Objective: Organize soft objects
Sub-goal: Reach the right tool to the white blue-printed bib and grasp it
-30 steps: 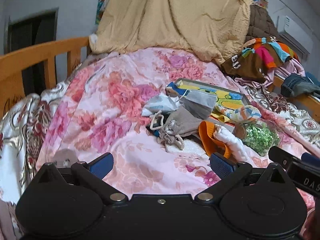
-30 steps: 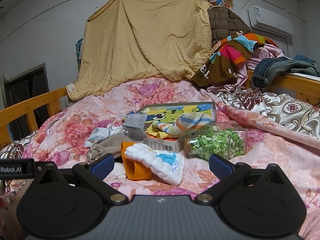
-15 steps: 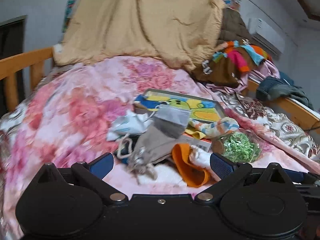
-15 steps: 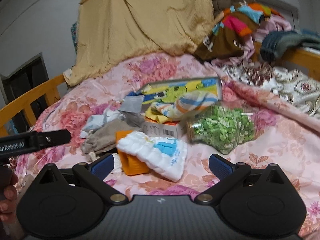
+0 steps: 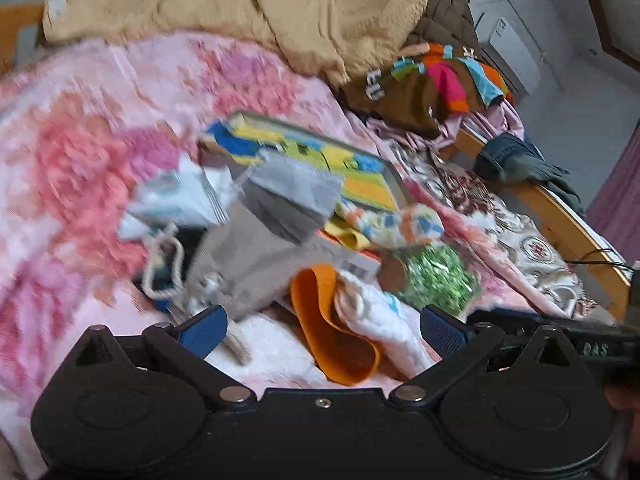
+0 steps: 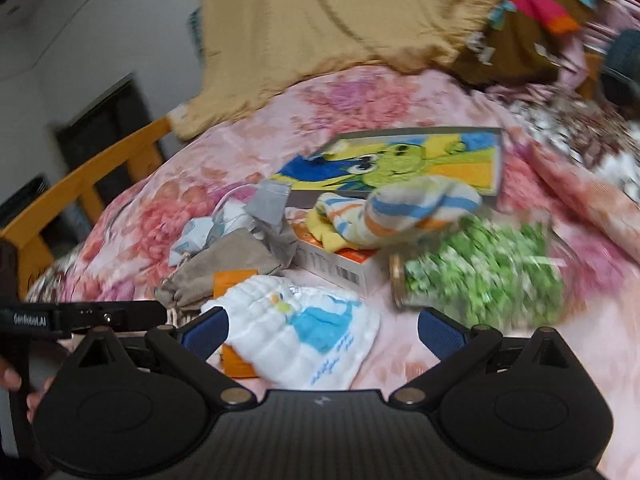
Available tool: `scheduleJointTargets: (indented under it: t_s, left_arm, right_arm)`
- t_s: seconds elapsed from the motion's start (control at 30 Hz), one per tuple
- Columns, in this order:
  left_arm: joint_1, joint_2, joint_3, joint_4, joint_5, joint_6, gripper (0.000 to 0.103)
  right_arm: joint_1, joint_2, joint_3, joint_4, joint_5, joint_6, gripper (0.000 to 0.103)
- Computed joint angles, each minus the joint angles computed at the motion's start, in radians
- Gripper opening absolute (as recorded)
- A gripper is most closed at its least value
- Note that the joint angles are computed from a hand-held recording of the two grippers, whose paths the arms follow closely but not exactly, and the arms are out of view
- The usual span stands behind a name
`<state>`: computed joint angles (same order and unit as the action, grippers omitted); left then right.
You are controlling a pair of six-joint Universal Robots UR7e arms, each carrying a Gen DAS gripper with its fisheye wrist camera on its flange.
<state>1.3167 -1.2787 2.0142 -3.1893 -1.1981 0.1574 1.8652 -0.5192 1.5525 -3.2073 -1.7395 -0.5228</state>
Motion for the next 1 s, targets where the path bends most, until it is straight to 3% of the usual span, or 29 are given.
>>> scheduleJointTargets:
  t_s: [0.23,0.37,0.67,0.93,1.0]
  left_arm:
    - [0.067,0.04,-0.077,0.097,-0.144,-0.088,0.102]
    - [0.087,0.068,-0.118,0.137,-0.194,-0.101,0.102]
    - [0.1,0.131,-0.173,0.158,-0.215,-0.112,0.102]
    - [0.141,0.129,-0.151,0.08,-0.308,-0.2,0.101]
    - [0.15,0.129,-0.143,0.056,-0.321,-0.214,0.094]
  right_arm:
    - [-0.027,0.023,-0.077,0.187,0.084,-0.195,0.103]
    - [-0.04,0.05,-0.12,0.234,0.077,-0.186,0.103]
    - [-0.052,0.091,-0.163,0.257,0.057,-0.185,0.102]
    - [-0.046,0.105,-0.177,0.276,0.042,-0.185,0.083]
    - [-0.048,0.104,-0.183,0.305,0.043,-0.162,0.077]
